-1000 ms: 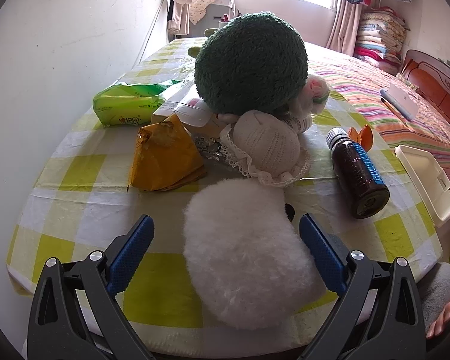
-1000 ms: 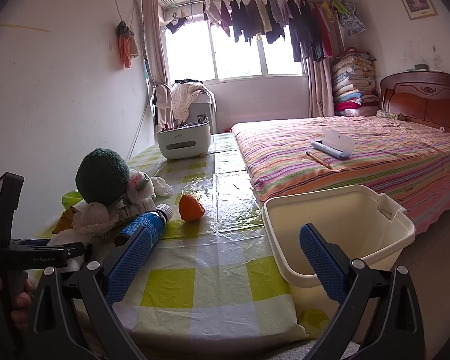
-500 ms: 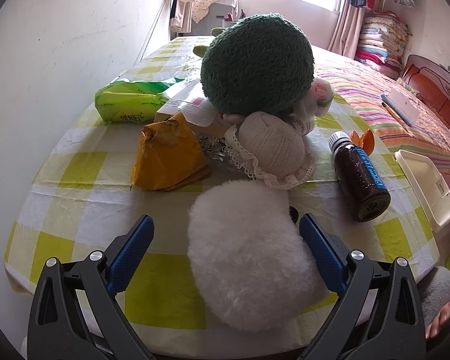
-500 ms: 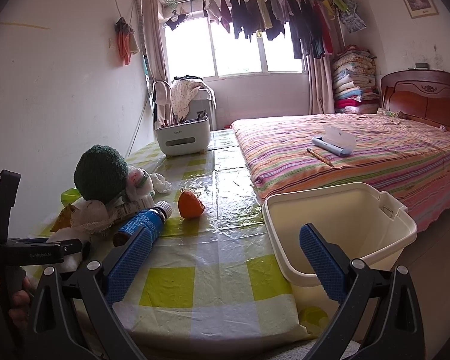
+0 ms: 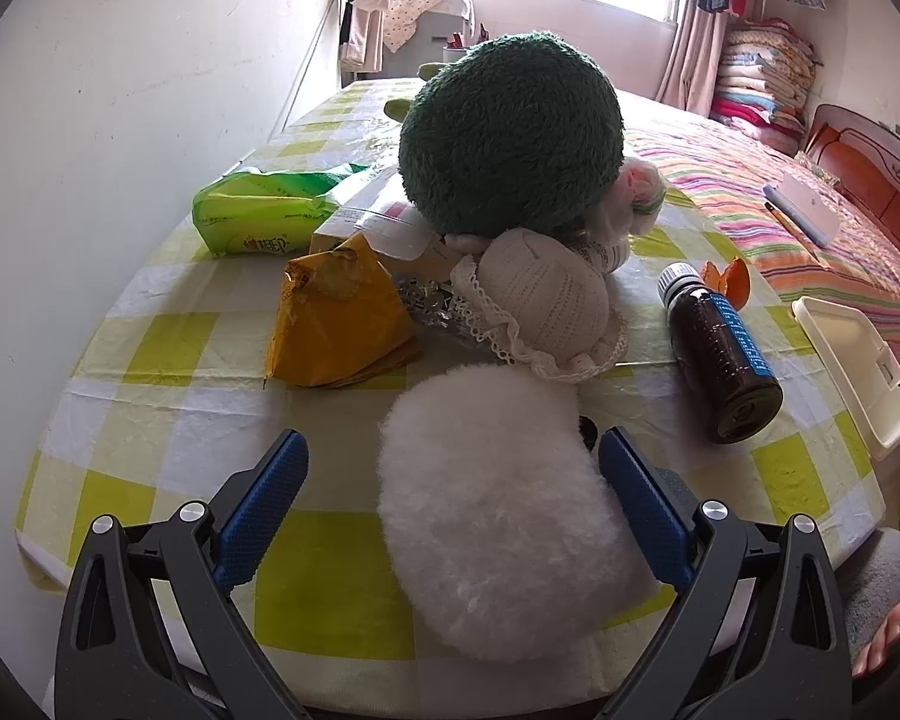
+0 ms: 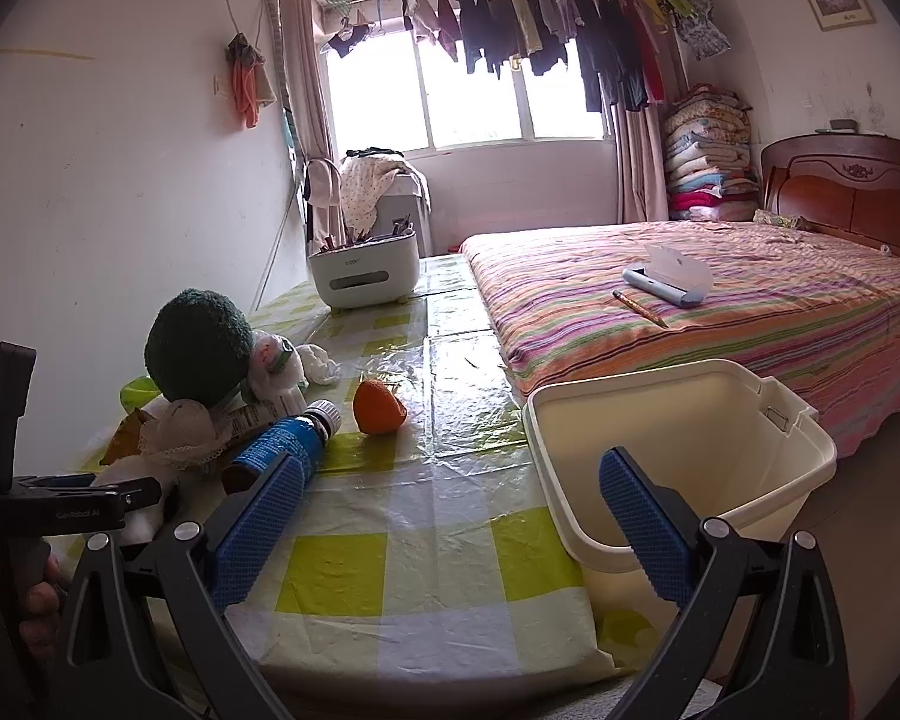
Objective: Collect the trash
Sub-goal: 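Close the left tool fingers around the white fluffy plush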
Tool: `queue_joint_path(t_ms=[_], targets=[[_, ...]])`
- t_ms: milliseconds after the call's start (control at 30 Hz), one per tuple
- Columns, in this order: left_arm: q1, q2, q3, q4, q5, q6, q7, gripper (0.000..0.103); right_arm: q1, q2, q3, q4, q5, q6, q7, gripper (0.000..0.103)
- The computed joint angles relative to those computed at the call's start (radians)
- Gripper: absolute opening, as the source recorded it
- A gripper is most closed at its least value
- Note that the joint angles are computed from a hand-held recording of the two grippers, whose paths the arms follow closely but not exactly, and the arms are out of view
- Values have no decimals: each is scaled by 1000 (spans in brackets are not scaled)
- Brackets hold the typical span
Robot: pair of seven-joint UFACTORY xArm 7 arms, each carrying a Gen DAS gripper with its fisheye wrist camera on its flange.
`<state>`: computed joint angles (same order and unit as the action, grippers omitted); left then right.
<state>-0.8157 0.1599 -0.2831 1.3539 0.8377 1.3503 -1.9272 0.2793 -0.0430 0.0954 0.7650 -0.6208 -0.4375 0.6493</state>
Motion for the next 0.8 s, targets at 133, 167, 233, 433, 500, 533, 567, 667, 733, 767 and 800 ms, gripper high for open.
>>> queue_joint_path(t_ms=[133, 167, 233, 433, 500, 533, 567, 667, 733, 767, 800], targets=[[-5, 17, 3, 20, 0, 13, 16, 96, -2, -1, -4, -1, -13, -7, 19, 97], [-7, 21, 4, 24, 0, 16, 20, 96, -3, 0, -6, 0, -18, -8, 27, 97], [-9, 24, 7, 28, -1, 19, 24, 96, -5, 1, -6, 2, -26, -10, 37, 97], [-9, 24, 13, 26, -6, 11, 24, 96, -9, 1, -5, 4, -33, -8, 39, 97], [-8, 26, 14, 28, -6, 11, 25, 96, -9, 1, -4, 4, -30, -10, 39, 97], [-9, 28, 14, 30, -6, 13, 27, 96, -9, 1, -3, 5, -29, -9, 38, 97], [-9, 30, 14, 33, -5, 15, 29, 96, -9, 1, -2, 6, -28, -7, 36, 97], [-11, 35, 17, 37, -6, 16, 32, 96, -8, 0, -2, 5, -23, -6, 32, 97], [-11, 34, 18, 35, -5, 11, 31, 96, -7, 0, 0, 4, -16, -7, 27, 97], [-11, 33, 18, 34, -6, 9, 32, 96, -6, 0, 0, 4, -12, -7, 23, 97], [-11, 34, 19, 35, -6, 11, 33, 96, -6, 0, 1, 2, -5, -9, 15, 97]])
